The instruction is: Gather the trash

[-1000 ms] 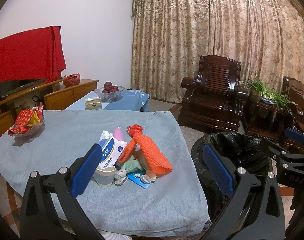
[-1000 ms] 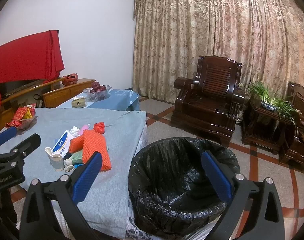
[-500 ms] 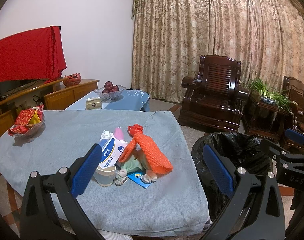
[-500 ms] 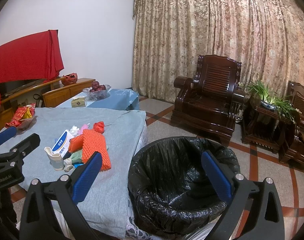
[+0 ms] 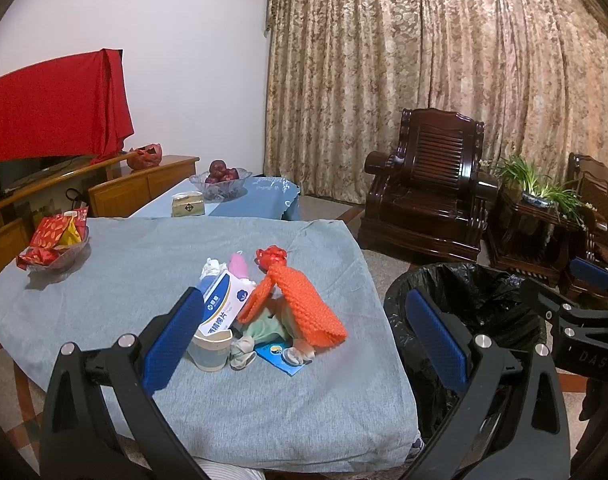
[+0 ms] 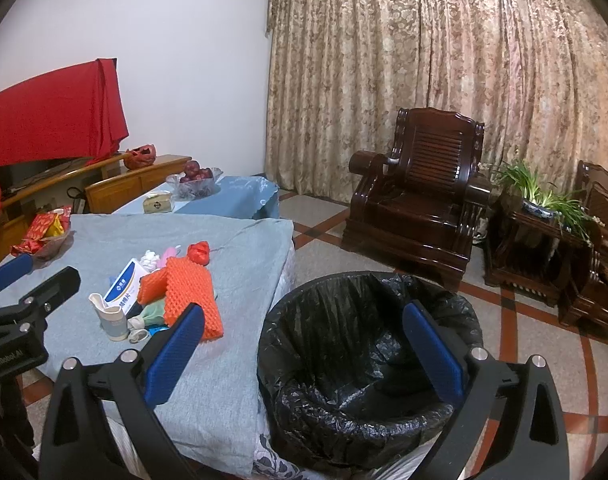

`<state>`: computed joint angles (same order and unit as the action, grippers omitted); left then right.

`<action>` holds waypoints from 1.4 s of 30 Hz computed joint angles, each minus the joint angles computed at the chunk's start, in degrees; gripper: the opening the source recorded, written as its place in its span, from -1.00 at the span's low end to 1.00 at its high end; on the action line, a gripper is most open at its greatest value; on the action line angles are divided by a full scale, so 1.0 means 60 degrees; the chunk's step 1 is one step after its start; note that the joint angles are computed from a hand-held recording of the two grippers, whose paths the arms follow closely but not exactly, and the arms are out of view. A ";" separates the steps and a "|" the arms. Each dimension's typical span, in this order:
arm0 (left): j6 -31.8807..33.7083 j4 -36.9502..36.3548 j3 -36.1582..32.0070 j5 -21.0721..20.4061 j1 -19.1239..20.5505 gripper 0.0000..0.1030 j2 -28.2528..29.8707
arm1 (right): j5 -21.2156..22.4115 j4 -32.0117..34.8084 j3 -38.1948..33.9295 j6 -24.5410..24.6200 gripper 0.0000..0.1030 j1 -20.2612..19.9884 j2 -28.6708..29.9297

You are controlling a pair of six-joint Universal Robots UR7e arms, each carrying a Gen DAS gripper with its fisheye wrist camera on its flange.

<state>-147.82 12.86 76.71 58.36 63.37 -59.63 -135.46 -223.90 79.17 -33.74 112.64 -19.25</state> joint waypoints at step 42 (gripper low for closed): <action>-0.0056 0.0252 -0.0628 -0.0312 0.0281 0.90 0.0332 | 0.0368 0.0901 -0.0900 0.0065 0.88 -0.0173 0.0503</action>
